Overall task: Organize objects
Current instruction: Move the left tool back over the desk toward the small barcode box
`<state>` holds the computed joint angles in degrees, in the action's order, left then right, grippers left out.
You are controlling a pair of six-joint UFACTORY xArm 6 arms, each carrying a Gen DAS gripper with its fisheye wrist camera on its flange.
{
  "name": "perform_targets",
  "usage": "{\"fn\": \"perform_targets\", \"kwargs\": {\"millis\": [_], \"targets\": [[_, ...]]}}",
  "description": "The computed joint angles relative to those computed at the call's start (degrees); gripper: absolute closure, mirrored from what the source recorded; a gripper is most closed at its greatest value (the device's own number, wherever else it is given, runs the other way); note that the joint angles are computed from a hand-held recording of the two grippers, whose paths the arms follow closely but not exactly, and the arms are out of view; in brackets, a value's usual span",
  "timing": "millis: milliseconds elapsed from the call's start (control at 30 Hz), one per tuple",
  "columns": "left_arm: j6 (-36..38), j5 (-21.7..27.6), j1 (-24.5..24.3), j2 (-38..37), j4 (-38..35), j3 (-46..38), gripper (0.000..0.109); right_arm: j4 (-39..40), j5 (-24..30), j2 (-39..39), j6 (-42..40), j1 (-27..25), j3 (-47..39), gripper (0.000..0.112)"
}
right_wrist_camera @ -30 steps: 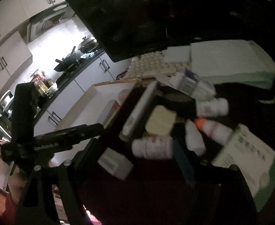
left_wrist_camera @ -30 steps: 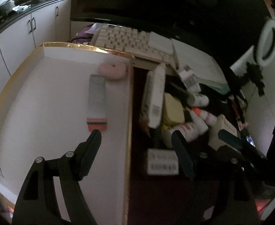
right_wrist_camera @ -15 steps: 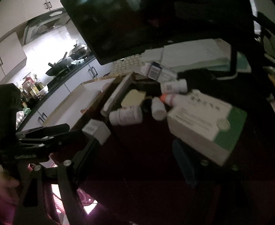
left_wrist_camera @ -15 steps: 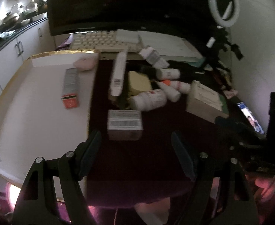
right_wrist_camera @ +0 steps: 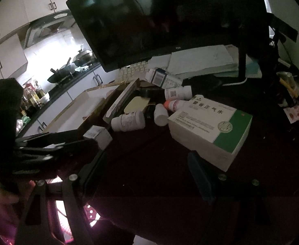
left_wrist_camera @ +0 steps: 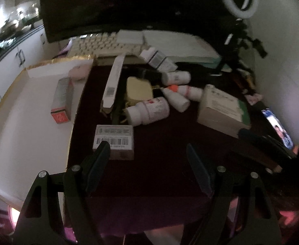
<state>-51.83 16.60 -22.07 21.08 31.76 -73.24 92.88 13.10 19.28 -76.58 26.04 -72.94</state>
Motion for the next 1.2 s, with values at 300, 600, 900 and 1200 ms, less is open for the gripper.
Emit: {"fn": "perform_targets", "kwargs": {"millis": [300,600,900,1200], "targets": [[-5.72,13.98,-1.72,6.11,7.28,-10.83,0.03,0.82,6.92,2.47,-0.9,-4.3,-1.82,0.032],[-0.77,12.36,-2.21,7.74,5.78,-12.32,0.03,-1.73,5.56,2.96,1.62,-4.97,-2.07,0.032],[11.52,-1.2,-0.44,3.23,-5.98,-3.84,0.03,2.11,-3.67,1.23,1.3,-2.99,-0.8,0.032],[4.4,0.33,1.4,1.18,-0.76,-1.12,0.03,-6.26,-5.68,2.84,8.66,-1.59,-2.75,0.032]]}}
